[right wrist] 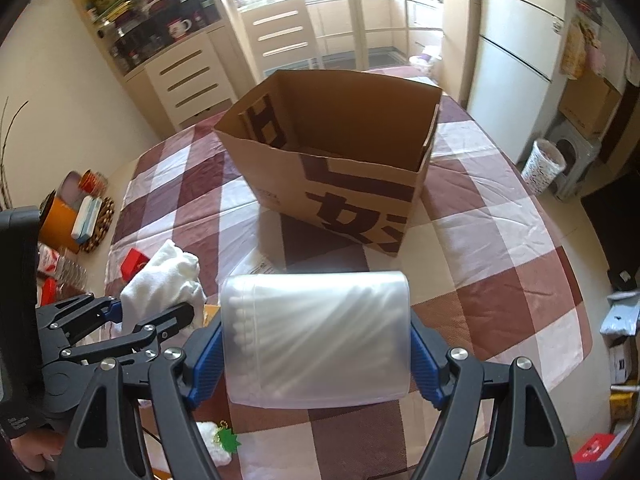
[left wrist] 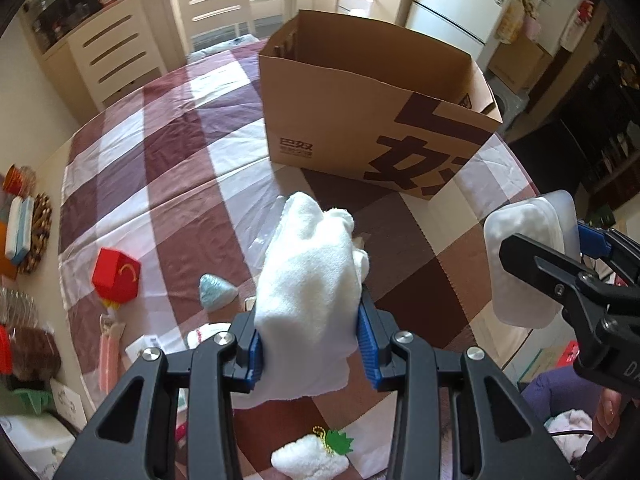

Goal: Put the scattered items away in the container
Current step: 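Carry the towel and swab bag with both tools toward the cardboard box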

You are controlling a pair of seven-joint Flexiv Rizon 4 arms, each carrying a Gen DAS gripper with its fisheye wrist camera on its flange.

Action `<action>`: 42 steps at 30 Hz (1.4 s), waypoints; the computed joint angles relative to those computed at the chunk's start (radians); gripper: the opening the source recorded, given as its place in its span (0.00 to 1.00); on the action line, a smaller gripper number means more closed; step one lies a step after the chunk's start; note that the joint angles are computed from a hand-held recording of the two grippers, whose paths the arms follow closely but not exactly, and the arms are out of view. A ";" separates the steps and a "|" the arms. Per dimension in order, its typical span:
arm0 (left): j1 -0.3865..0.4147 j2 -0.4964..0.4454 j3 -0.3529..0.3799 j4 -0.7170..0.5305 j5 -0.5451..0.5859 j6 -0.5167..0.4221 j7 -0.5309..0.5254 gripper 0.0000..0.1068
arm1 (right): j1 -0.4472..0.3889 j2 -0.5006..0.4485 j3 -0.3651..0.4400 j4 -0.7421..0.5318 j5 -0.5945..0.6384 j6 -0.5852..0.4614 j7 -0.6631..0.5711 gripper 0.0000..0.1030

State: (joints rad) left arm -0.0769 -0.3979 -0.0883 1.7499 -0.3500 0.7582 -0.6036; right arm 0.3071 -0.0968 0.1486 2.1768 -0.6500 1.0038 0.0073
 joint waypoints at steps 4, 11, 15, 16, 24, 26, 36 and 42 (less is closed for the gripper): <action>-0.004 -0.017 -0.011 -0.021 0.006 -0.011 0.026 0.37 | 0.003 -0.006 -0.002 -0.008 0.002 -0.027 0.023 0.77; -0.014 -0.037 -0.020 -0.053 0.011 -0.040 0.052 0.37 | 0.004 -0.006 -0.002 -0.011 0.010 -0.061 0.052 0.77; -0.018 -0.045 -0.025 -0.067 0.007 -0.056 0.069 0.37 | 0.003 -0.008 -0.003 -0.015 0.011 -0.074 0.065 0.77; -0.019 -0.048 -0.027 -0.071 0.006 -0.060 0.073 0.37 | 0.001 -0.009 -0.004 -0.015 0.010 -0.073 0.069 0.77; -0.033 -0.082 -0.038 -0.140 0.000 -0.093 0.087 0.37 | -0.011 -0.016 -0.017 -0.039 -0.008 -0.084 0.071 0.77; -0.036 -0.094 -0.043 -0.168 -0.001 -0.108 0.090 0.37 | -0.016 -0.020 -0.022 -0.049 -0.011 -0.086 0.062 0.77; -0.056 -0.183 -0.063 -0.359 -0.005 -0.228 0.079 0.37 | -0.052 -0.036 -0.051 -0.104 -0.021 -0.067 0.014 0.77; -0.082 -0.278 -0.075 -0.545 -0.004 -0.324 0.039 0.37 | -0.089 -0.056 -0.083 -0.136 -0.030 -0.006 -0.002 0.77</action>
